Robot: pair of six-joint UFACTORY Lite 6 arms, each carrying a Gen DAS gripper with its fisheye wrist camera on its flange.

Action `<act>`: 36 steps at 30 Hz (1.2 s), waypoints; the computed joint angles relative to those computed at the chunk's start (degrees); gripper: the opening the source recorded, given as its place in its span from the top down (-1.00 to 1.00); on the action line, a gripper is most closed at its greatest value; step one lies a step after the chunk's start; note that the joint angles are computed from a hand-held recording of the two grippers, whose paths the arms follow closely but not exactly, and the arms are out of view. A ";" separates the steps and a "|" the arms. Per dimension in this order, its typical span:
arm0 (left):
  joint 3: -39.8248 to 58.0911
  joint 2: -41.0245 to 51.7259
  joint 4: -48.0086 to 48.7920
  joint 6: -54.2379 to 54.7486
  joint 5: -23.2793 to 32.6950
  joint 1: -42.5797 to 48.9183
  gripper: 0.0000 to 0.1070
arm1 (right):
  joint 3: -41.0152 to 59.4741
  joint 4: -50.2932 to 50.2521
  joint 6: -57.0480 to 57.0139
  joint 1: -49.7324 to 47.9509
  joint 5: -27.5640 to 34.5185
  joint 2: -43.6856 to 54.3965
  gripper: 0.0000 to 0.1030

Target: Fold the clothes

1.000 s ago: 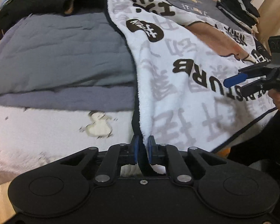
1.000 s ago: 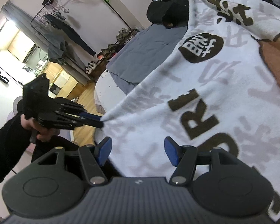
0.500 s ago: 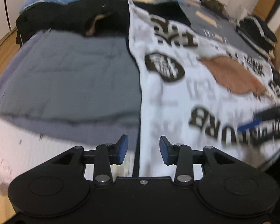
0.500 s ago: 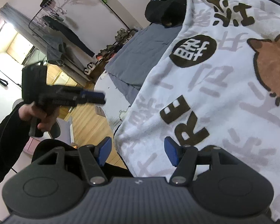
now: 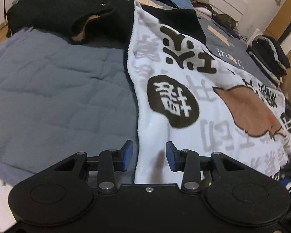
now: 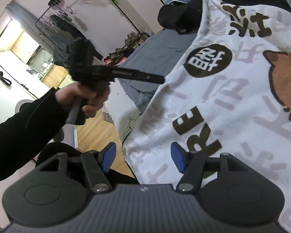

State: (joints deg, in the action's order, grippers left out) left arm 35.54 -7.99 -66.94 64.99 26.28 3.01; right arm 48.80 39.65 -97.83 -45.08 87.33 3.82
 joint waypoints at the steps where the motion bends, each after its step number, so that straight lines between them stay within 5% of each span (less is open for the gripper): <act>1: 0.98 1.84 -0.74 0.58 0.05 -0.01 0.30 | 0.03 -0.08 -0.13 -0.06 0.28 -0.04 -0.19; 7: 4.87 9.41 -0.57 0.39 -1.50 -2.61 0.32 | 0.58 0.04 -0.40 -0.42 0.56 0.39 -0.19; 10: 5.77 9.49 3.61 -0.52 -2.49 -4.70 0.71 | 1.07 0.27 -0.01 -0.53 0.11 1.15 -0.19; 13: 6.31 7.48 10.07 -5.15 -4.31 -5.99 0.84 | 1.79 0.52 0.04 -0.92 0.27 1.79 -0.19; 22: 6.17 1.66 25.22 -19.11 -2.27 0.29 0.86 | 2.67 0.57 -0.43 -2.64 1.84 2.13 -0.19; 27: -0.14 -6.67 16.78 -12.82 0.11 4.07 0.86 | 2.63 0.89 -0.23 -2.73 1.12 1.97 -0.19; 36: -8.45 -24.63 20.49 -32.82 -9.08 -14.18 0.72 | 4.46 2.96 0.82 -4.33 0.15 2.89 -0.19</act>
State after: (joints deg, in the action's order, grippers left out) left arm 27.10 -32.61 -46.45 32.17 17.21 -11.17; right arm 53.25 42.60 -97.00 -49.41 87.47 6.71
